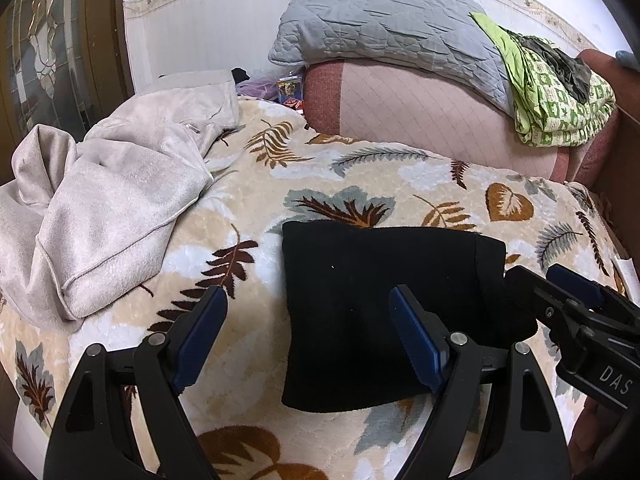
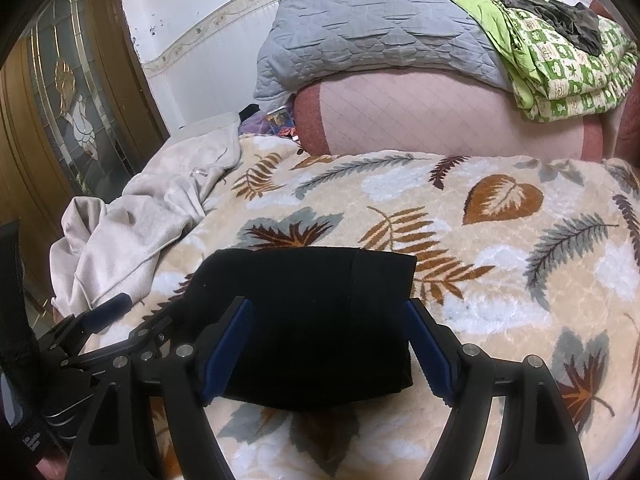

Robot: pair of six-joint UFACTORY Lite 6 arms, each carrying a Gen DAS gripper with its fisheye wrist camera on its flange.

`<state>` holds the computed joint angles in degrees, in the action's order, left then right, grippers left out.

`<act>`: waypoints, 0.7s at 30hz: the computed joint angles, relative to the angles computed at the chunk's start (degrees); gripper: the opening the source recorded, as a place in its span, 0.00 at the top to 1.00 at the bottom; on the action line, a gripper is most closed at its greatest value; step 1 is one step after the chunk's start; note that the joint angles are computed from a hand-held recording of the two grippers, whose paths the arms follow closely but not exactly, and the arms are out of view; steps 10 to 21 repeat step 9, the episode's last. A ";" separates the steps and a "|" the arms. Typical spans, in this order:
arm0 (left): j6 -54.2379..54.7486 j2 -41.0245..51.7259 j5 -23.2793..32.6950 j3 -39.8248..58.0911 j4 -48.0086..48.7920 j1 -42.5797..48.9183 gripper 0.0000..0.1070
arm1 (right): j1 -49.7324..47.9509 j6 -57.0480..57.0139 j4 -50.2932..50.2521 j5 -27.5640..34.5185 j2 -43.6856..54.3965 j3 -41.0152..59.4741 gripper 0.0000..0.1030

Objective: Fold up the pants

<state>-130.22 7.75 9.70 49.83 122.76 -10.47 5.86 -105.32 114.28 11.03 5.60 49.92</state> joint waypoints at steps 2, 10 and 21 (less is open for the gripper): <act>-0.07 -0.06 0.23 -0.12 -0.15 -0.10 0.22 | 0.07 -0.67 0.53 0.20 -0.09 -0.18 0.23; -2.57 -3.88 1.50 -3.89 2.13 -1.28 0.22 | 0.00 -2.05 1.21 0.47 -2.97 -2.73 0.23; -2.57 -3.88 1.50 -3.89 2.13 -1.28 0.22 | 0.00 -2.05 1.21 0.47 -2.97 -2.73 0.23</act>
